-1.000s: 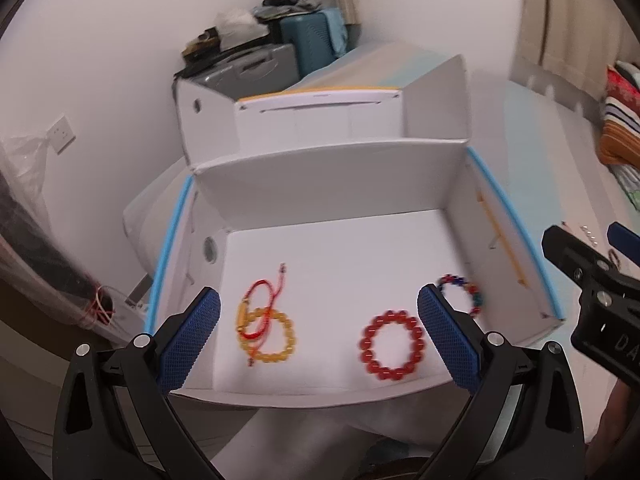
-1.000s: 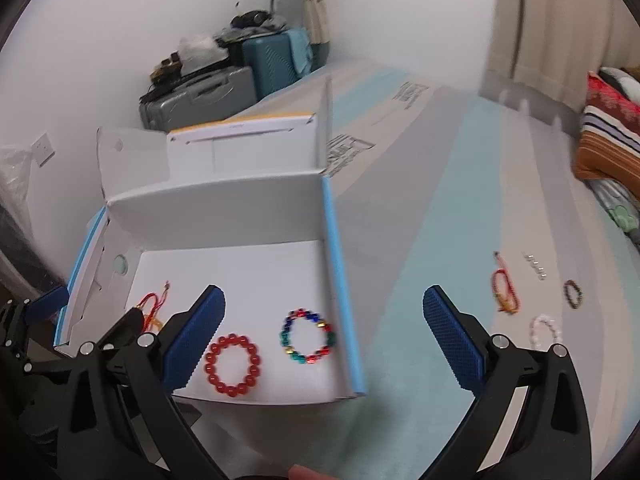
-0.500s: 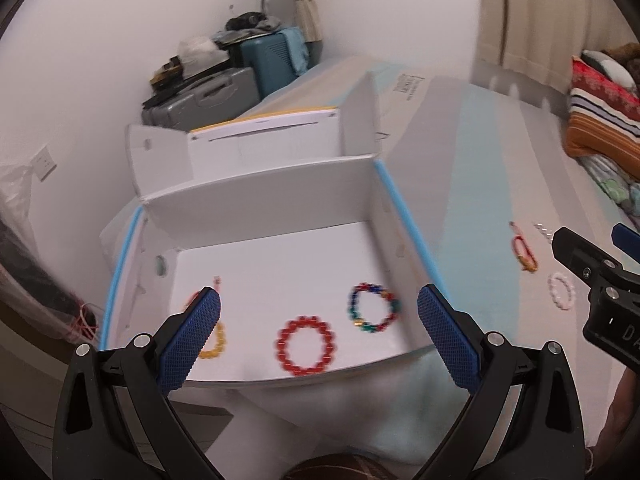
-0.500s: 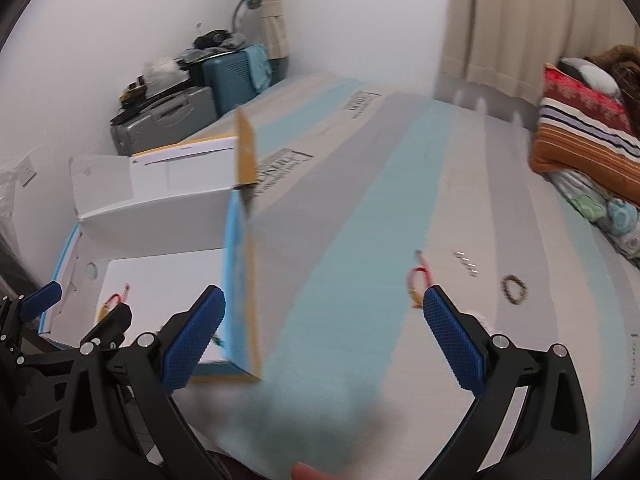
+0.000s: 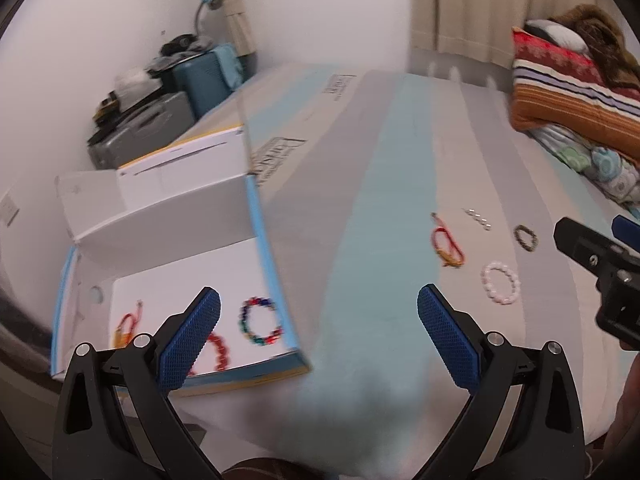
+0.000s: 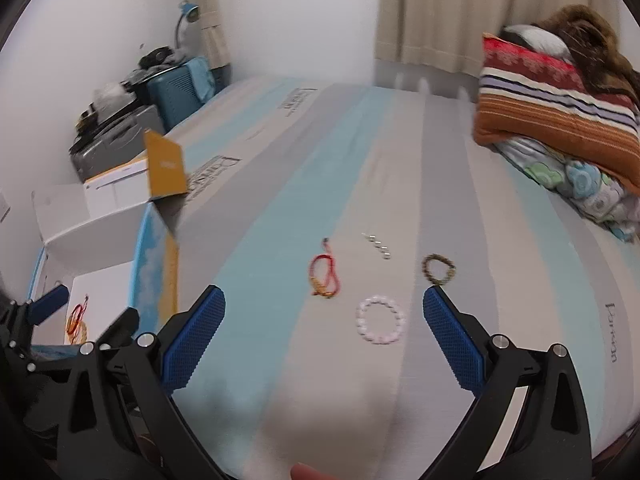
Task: Organize jewelry
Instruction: 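Move both open tools back over the bed toward the remaining bracelets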
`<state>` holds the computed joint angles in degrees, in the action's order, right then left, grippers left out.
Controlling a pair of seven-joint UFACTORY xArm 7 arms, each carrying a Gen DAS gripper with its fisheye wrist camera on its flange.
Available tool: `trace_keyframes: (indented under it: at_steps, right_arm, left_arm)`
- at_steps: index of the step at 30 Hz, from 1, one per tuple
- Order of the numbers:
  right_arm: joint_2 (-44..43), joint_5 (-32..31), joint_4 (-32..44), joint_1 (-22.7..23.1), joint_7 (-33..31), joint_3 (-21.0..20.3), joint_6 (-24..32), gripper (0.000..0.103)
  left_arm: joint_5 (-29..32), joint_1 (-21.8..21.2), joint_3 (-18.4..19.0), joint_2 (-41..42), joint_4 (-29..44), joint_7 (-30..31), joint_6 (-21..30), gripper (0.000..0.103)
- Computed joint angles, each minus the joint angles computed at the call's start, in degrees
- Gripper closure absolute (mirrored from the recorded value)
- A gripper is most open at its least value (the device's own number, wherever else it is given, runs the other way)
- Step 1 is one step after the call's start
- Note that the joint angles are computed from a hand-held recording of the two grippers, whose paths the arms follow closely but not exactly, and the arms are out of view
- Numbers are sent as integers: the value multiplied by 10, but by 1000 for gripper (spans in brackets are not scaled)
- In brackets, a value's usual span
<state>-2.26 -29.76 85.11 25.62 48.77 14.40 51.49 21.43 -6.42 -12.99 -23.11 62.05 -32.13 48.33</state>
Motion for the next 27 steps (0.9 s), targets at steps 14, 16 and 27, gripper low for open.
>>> trace_keyframes:
  at_steps: [14, 16, 27]
  right_arm:
    - [26, 24, -19, -57, -5, -40, -34, 8]
    - [40, 16, -14, -61, 4, -49, -30, 8]
    - [86, 58, -24, -82, -15, -82, -46, 8]
  left_arm:
    - [52, -57, 11, 187, 96, -43, -82, 6]
    - [52, -68, 21, 211, 112, -42, -88, 6]
    - [47, -108, 67, 316, 171, -13, -119, 6]
